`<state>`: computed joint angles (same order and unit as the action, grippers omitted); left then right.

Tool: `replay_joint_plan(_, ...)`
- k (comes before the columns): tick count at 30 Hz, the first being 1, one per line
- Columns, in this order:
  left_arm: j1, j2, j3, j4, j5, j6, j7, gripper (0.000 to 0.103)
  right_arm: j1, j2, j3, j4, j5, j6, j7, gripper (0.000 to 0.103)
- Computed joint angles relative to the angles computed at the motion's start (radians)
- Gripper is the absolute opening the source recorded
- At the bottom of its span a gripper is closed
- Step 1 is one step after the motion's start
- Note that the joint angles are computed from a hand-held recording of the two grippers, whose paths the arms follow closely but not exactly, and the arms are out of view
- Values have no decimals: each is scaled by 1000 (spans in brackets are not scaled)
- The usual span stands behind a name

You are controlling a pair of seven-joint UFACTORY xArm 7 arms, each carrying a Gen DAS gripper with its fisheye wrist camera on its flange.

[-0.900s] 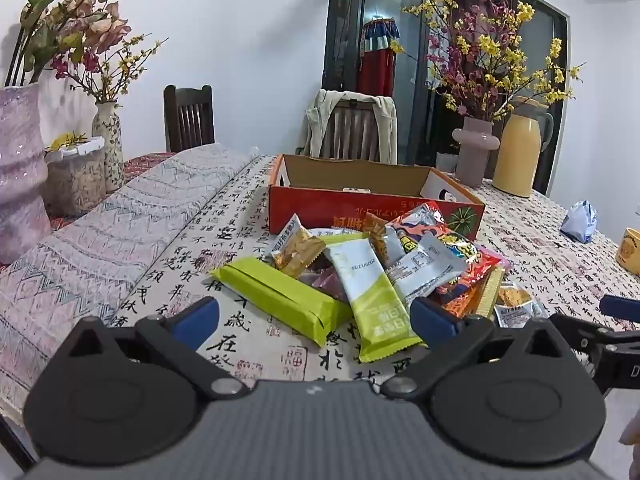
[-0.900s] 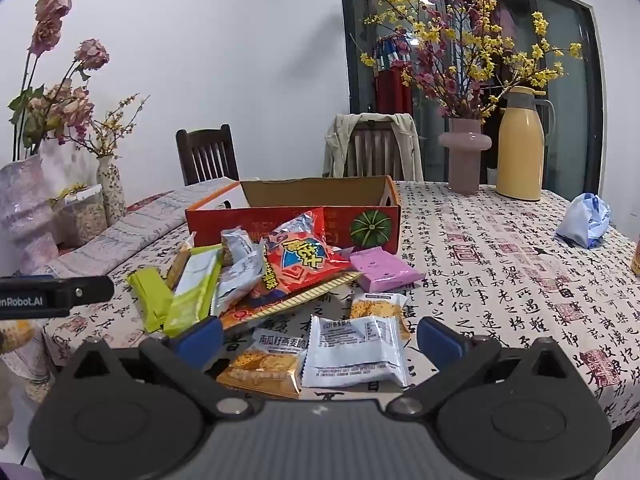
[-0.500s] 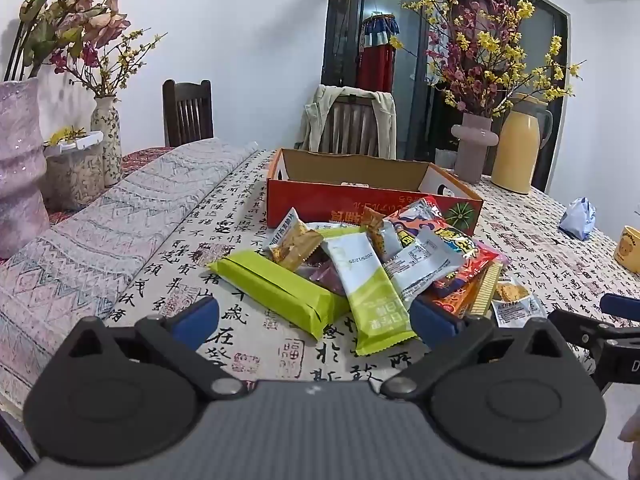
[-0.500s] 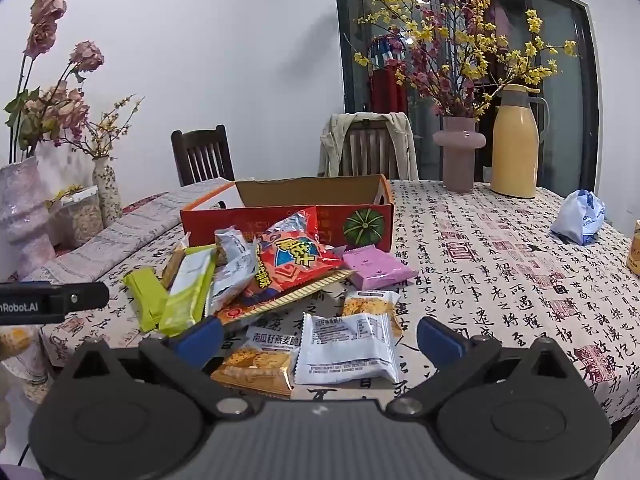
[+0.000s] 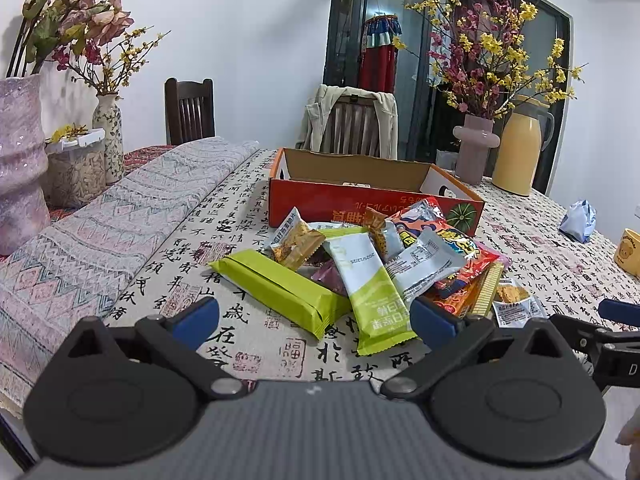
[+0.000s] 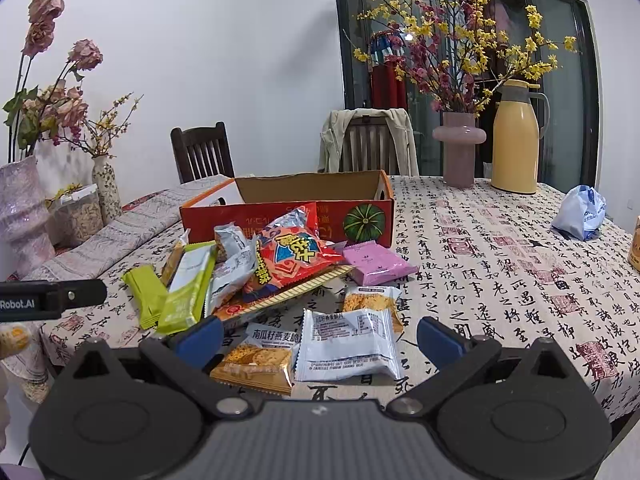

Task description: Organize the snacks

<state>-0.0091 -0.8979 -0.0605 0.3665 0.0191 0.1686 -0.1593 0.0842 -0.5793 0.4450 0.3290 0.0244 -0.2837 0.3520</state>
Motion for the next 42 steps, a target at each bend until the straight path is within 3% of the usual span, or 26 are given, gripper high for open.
replay_joint_plan(42, -6, 0, 12, 0, -9, 13, -6, 103, 0, 11, 2, 1, -4, 6, 12, 103)
